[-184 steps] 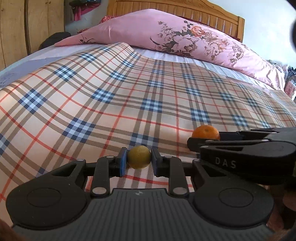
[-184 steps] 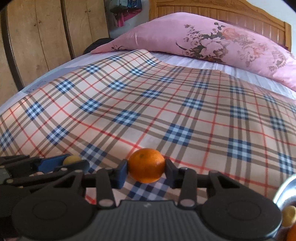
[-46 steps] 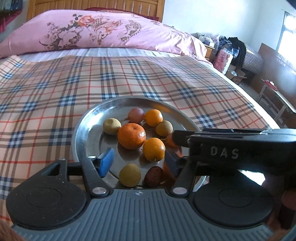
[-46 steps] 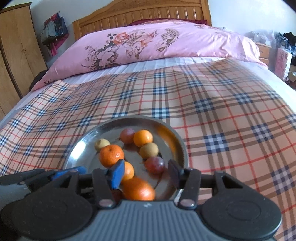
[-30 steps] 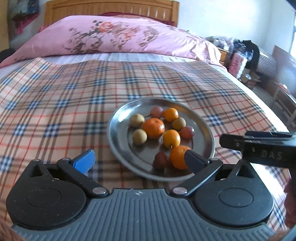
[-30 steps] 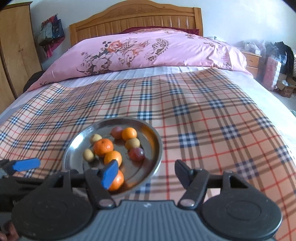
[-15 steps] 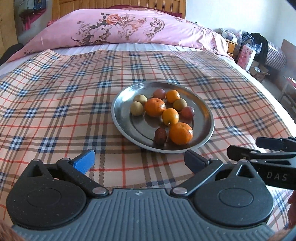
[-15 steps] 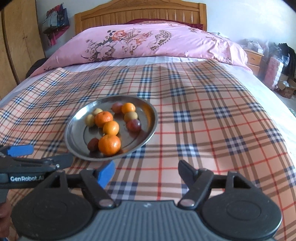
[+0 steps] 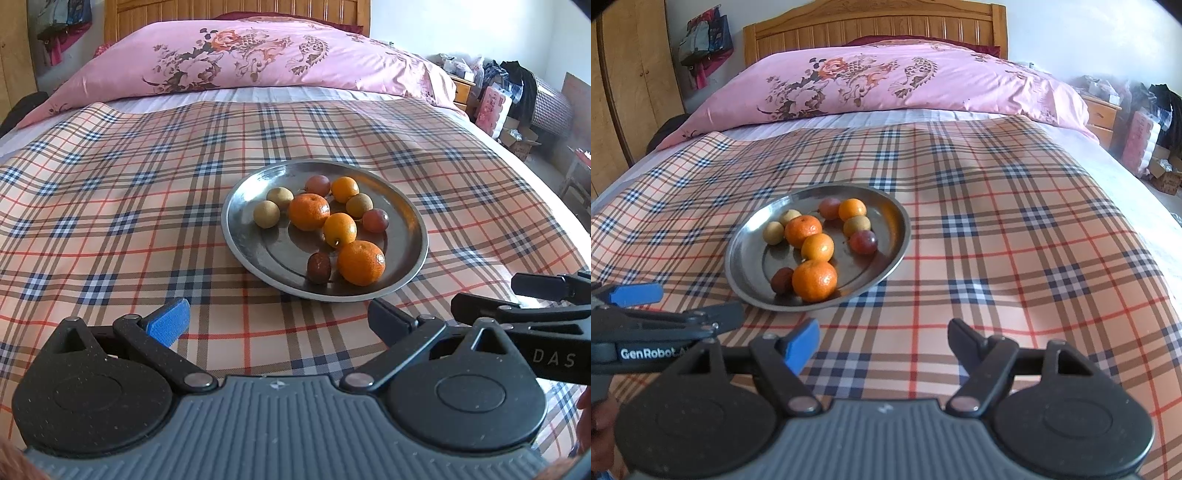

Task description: Organize fruits

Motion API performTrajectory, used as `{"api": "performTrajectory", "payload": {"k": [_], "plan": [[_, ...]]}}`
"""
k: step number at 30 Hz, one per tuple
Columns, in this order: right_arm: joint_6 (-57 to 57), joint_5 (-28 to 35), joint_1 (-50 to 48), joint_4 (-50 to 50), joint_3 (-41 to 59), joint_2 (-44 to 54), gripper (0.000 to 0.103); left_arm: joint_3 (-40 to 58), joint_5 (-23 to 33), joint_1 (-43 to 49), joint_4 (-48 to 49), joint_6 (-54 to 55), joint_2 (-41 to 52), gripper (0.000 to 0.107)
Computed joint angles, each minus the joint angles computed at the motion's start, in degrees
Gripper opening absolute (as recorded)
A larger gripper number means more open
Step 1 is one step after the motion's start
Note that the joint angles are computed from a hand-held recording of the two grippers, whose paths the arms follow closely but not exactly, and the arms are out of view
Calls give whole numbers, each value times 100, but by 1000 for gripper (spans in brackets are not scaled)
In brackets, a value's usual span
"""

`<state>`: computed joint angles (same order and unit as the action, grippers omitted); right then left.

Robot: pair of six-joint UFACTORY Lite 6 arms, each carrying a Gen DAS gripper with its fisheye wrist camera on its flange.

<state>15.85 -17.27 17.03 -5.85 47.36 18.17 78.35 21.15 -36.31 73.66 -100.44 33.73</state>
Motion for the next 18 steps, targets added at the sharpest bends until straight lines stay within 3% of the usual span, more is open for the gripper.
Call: {"api": "performTrajectory", "payload": {"k": [18], "plan": [[117, 27, 12, -129, 53, 78, 76, 69, 6, -1, -218, 210, 57, 103]]}}
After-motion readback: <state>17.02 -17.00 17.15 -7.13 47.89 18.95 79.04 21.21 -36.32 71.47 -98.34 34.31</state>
